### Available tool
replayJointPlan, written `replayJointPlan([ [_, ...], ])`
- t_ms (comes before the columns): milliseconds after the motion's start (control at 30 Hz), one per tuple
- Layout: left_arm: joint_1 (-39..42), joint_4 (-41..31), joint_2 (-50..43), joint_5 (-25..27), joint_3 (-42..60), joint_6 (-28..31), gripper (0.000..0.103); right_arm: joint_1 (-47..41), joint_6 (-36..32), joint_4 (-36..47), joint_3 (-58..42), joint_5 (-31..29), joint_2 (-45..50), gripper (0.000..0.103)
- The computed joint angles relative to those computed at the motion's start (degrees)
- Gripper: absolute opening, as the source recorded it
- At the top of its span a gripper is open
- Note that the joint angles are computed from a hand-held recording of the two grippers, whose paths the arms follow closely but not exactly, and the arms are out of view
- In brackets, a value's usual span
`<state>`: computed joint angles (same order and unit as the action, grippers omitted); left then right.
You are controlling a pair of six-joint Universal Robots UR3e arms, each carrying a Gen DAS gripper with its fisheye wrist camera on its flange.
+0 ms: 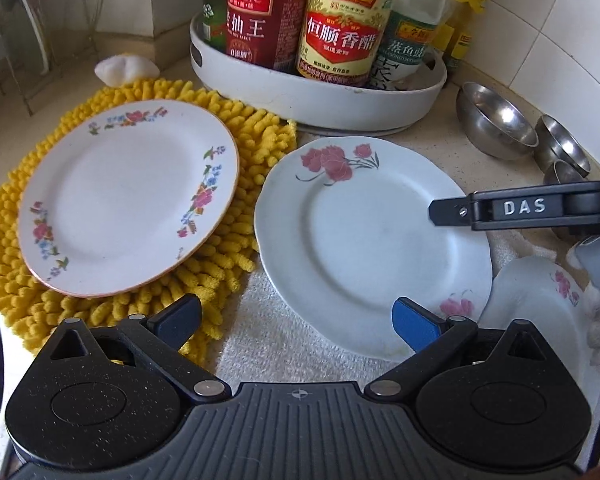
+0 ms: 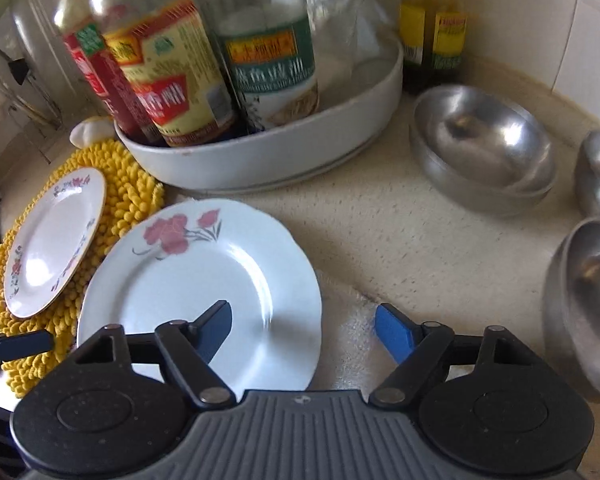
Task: Organize plates and bowls
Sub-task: 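Grasp the pink-flowered plate rim with the right gripper and tilt it upright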
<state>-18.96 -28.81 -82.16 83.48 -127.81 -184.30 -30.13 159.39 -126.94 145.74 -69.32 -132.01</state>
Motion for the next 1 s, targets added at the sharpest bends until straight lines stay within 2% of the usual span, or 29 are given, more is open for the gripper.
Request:
replayJointPlan([
  [167,-1.4,0.8,-3.5,1.0,2.4,-2.1,0.103,-2.0,-3.9,2.6,-1.5,4.0,2.3,0.091],
  [267,-2.9,2.4,-5.7,1.3,4.0,-2.7,0.103,-5.7,-9.2,7.8,-2.2,9.0,2.1,0.091],
  [367,-3.3,1.7,-7.9,-1.2,6.2,-3.1,0.102,-8.7,-11.8,14.6,-3.9,12.7,1.1,0.090],
  [467,-4.8,1.6,-10.0,0.3,8.4,-5.0,0.103,-10.8,-15.3,18.7,-4.1,13.8,-0.3,0.090],
  [600,-3.0,2.8,-9.5,-1.8,7.5,-7.0,0.102,-14.9,-20.6,26.9,-5.3,15.9,-2.8,0.090],
  [700,-3.3,1.9,-8.6,-1.1,7.6,-7.1,0.102,-18.6,-25.8,37.7,-7.3,16.8,-8.2,0.090],
  [800,-4.5,2.2,-6.1,1.1,5.8,-4.5,0.102,-25.2,-34.2,54.4,-10.2,17.3,-15.9,0.090],
  [867,-3.8,3.0,-3.7,0.5,3.5,-2.9,0.102,-28.3,-37.8,61.7,-11.1,17.4,-19.4,0.090],
  [933,-2.2,3.3,-2.0,-1.0,1.4,-1.9,0.101,-26.3,-34.9,59.3,-10.1,16.8,-19.2,0.090],
  [1000,-0.9,3.3,-1.1,-1.9,-0.1,-2.1,0.098,-21.4,-28.4,51.0,-7.4,16.0,-18.1,0.090],
])
